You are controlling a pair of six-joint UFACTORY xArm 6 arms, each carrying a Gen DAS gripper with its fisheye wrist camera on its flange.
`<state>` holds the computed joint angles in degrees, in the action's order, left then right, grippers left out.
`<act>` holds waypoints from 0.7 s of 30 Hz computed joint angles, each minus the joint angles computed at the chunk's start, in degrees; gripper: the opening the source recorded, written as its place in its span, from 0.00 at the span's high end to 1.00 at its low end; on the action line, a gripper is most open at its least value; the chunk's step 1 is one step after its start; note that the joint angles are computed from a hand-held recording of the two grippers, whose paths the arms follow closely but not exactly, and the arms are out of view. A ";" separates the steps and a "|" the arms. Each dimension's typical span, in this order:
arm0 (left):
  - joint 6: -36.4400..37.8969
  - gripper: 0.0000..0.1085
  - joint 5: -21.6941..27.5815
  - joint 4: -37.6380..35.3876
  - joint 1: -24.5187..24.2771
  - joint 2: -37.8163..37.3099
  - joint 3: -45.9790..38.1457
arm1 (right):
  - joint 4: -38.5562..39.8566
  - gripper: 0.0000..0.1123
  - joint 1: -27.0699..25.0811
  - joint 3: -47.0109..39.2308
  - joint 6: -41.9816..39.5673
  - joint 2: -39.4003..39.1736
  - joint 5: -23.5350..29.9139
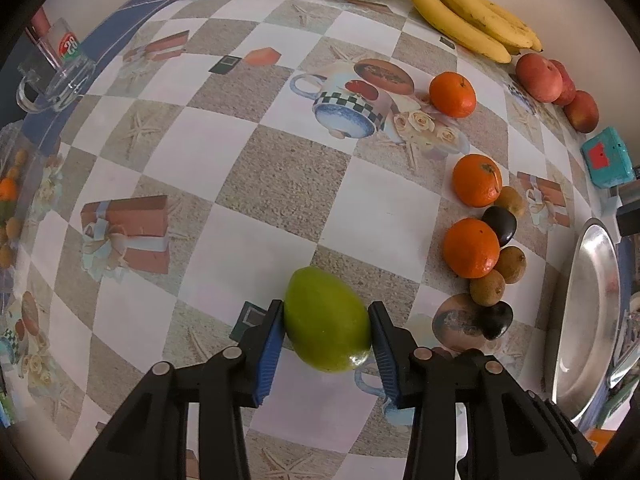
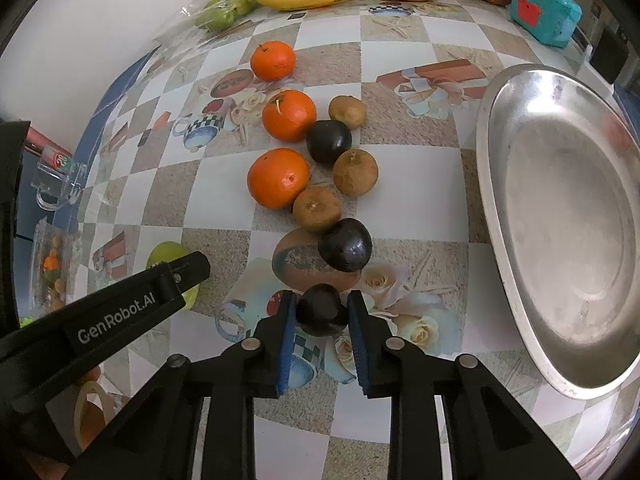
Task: Organize fruits
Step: 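Carry the green fruit and dark plum over the steel bowl with both grippers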
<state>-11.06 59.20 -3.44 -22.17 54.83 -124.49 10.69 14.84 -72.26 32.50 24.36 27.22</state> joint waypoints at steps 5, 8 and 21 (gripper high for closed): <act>0.70 0.59 -1.31 -1.34 0.18 -0.73 0.68 | 1.21 0.76 0.13 1.28 -0.48 -1.36 -2.08; 1.12 0.59 -2.38 -1.97 0.39 -2.01 1.69 | 1.33 0.76 0.07 2.09 -0.20 -2.35 -3.39; 5.27 0.59 -8.15 -7.06 -1.85 -5.87 6.21 | -8.28 0.76 -2.72 6.53 9.65 -6.66 -6.13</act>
<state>-5.79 51.06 -10.50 -24.02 48.96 -118.28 2.41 12.12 -65.74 42.15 17.70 21.09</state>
